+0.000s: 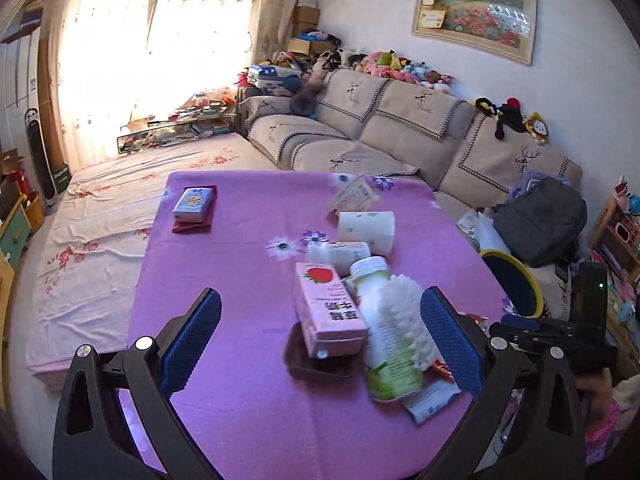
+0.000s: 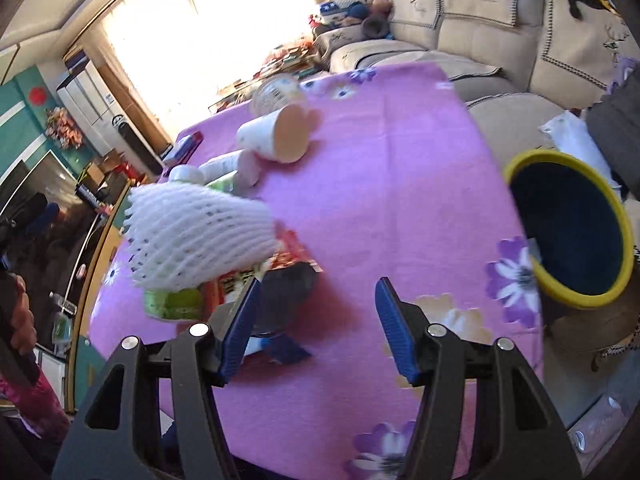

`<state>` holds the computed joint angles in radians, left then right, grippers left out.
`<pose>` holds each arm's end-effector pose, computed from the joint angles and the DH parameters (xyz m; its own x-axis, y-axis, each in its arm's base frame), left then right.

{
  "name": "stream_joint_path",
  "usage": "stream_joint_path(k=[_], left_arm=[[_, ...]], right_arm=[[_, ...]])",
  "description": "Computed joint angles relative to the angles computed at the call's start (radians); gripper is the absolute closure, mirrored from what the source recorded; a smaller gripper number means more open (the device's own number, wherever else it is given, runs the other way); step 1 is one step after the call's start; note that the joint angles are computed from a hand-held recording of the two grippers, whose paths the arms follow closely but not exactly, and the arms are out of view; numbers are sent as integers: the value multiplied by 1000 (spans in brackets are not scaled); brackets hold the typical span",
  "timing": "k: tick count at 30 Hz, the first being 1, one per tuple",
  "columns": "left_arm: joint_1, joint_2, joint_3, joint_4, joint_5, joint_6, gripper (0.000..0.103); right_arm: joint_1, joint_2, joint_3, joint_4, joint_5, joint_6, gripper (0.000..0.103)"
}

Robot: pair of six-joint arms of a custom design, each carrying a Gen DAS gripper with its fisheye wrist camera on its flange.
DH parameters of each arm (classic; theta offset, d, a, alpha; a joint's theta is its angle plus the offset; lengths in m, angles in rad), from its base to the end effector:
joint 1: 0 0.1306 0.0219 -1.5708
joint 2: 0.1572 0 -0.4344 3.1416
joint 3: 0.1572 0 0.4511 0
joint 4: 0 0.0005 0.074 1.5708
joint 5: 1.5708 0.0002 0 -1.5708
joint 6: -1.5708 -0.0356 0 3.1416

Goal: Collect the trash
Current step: 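Move the right tool to the red snack wrapper and close on it, then carry the red wrapper over the yellow bin and open the right tool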

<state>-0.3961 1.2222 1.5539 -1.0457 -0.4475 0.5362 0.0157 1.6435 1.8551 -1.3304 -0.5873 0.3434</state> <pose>0.4171 -0.1583 0.6343 -0.5429 -0.2722 -0.7944 -0.2690 0.9525 -0.1425 0.6066 0.0288 0.5550 -0.7611 -0.2923 -0.5791 -0.5430 0.7754 0.3223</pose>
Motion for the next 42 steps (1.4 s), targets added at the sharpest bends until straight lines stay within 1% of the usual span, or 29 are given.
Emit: stream_joint_path(k=[2, 4, 7, 9, 10, 11, 13, 14, 17, 24, 26, 29, 31, 35, 40, 42], left_arm=[[9, -32, -44, 7, -5, 11, 5], [11, -41, -60, 6, -12, 7, 5], [10, -53, -82, 23, -13, -11, 5], [5, -54, -83, 35, 5, -17, 5], [1, -47, -75, 36, 9, -18, 5], [0, -49, -81, 40, 13, -21, 5], [-4, -27, -57, 33, 15, -20, 5], [-5, -24, -54, 31, 17, -19, 5], [-10, -13, -43, 24, 15, -12, 5], [-20, -5, -28, 20, 8, -17, 5], [-26, -2, -24, 18, 4, -17, 5], [-28, 2, -20, 17, 4, -18, 5], [-29, 3, -19, 17, 6, -18, 5], [-36, 5, -19, 16, 1, -18, 5], [-39, 14, -12, 12, 4, -17, 5], [-43, 20, -9, 10, 6, -17, 5]], right_arm=[[19, 9, 0, -17, 15, -10, 46], [28, 15, -3, -34, 5, -18, 46], [42, 23, -2, -28, 7, -40, 46], [49, 26, -4, -19, 10, -53, 52], [50, 29, -2, -16, 11, -58, 63], [53, 33, 2, -12, 16, -66, 79], [57, 36, 4, 6, 20, -79, 96], [57, 33, 2, 19, 24, -84, 99], [54, 23, 0, 54, 26, -96, 101], [42, -4, -3, 140, 61, -131, 101], [41, -15, -9, 169, 94, -133, 101], [40, -43, -34, 240, 164, -138, 101], [30, -49, -34, 253, 164, -145, 101], [9, -63, -38, 301, 208, -157, 101], [-14, -59, -18, 325, 252, -153, 101], [-28, -59, -13, 339, 252, -157, 101]])
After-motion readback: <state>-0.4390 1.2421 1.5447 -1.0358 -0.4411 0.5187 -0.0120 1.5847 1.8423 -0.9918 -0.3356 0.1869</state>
